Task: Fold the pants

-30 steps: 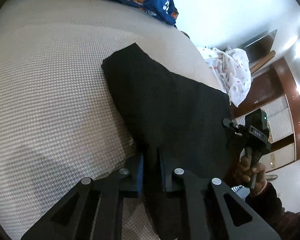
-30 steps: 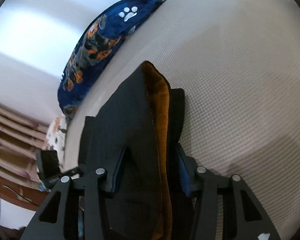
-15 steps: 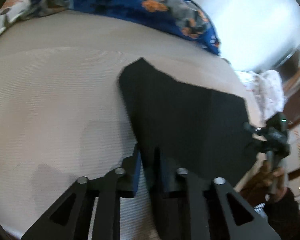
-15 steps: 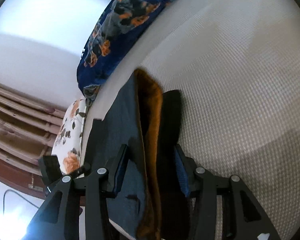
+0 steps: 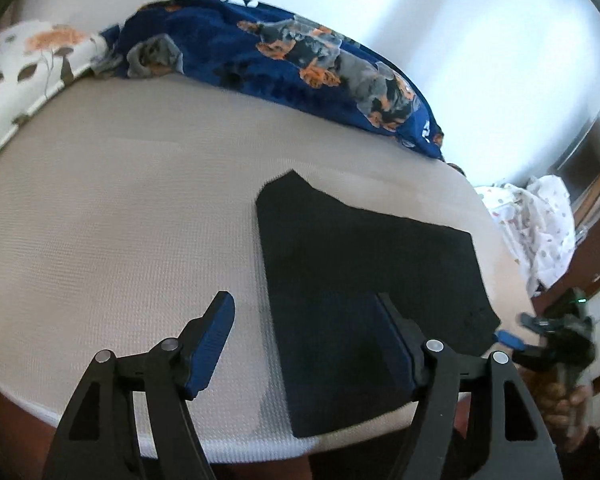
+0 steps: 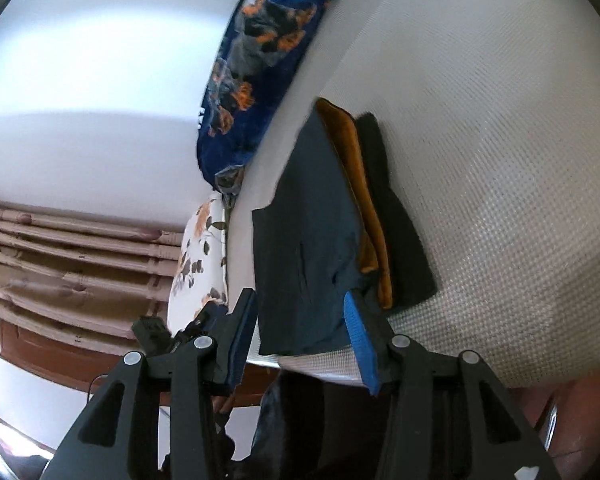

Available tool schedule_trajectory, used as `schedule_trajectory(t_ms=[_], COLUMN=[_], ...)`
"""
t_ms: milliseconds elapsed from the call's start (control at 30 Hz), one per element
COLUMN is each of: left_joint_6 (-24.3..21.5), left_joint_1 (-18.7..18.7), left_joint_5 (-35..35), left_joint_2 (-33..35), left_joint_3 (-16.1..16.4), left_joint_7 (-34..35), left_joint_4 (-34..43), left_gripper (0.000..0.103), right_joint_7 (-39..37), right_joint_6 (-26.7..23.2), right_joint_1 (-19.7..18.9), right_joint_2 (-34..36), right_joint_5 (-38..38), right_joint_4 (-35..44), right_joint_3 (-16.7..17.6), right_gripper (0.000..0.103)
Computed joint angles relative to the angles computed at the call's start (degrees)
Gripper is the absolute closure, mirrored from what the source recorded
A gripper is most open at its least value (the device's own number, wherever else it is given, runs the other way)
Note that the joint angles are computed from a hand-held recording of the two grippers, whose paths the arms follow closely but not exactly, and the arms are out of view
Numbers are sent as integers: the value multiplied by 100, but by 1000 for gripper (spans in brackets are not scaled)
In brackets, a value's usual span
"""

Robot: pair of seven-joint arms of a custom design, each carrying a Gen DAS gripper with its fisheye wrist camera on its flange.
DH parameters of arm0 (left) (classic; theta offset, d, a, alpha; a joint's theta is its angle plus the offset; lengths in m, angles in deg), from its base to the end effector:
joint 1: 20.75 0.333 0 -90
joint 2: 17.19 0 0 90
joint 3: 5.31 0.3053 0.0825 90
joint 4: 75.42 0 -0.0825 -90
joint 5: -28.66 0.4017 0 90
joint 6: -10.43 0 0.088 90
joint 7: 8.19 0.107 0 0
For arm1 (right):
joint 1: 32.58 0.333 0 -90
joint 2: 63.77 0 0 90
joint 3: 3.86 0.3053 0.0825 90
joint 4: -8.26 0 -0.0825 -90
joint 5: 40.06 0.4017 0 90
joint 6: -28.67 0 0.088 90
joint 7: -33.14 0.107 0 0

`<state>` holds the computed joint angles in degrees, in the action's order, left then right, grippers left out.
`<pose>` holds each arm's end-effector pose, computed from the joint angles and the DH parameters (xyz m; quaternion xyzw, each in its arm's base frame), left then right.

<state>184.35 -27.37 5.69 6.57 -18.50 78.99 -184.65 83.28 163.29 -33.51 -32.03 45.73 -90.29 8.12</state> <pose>0.6548 -0.1896 0.3419 -0.7035 0.6108 -0.3541 0.0814 0.6830 0.1333 0.2713 -0.4993 0.6746 0.2641 0.4753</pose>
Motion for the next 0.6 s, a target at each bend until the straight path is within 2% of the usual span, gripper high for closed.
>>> schedule_trajectory(t_ms=[133, 200, 300, 367, 400, 433, 500, 600], left_joint_6=[-175, -115, -266, -350, -366, -386, -466, -483], left_joint_1=[123, 402, 427, 391, 343, 293, 168, 166], left_joint_5=[-205, -541, -706, -737, -720, -689, -565, -568], left_joint_2=[82, 138, 190, 204, 201, 198, 187, 180], left_joint_3=[-121, -444, -474, -445, -399, -348, -213, -218], left_joint_7=[-69, 161, 202, 230, 217, 197, 108, 101], left_joint_4=[36, 22, 66, 83, 84, 86, 101, 102], left_gripper=[32, 32, 32, 32, 32, 32, 32, 32], right_joint_7=[447, 541, 596, 743, 846, 1082, 940, 535], right_joint_6=[-20, 112, 507, 668, 744, 884, 1052, 1259], right_joint_1=[-11, 7, 107, 137, 159, 261, 172, 103], right_joint_2=[305, 339, 318, 396, 427, 451, 395, 84], right_joint_5=[-72, -75, -128, -165, -236, -507, -422, -166], right_joint_4=[186, 229, 280, 386, 417, 463, 382, 87], right_joint_3=[49, 77, 87, 107, 108, 51, 190, 290], right_gripper=[62, 61, 61, 68, 85, 89, 90, 91])
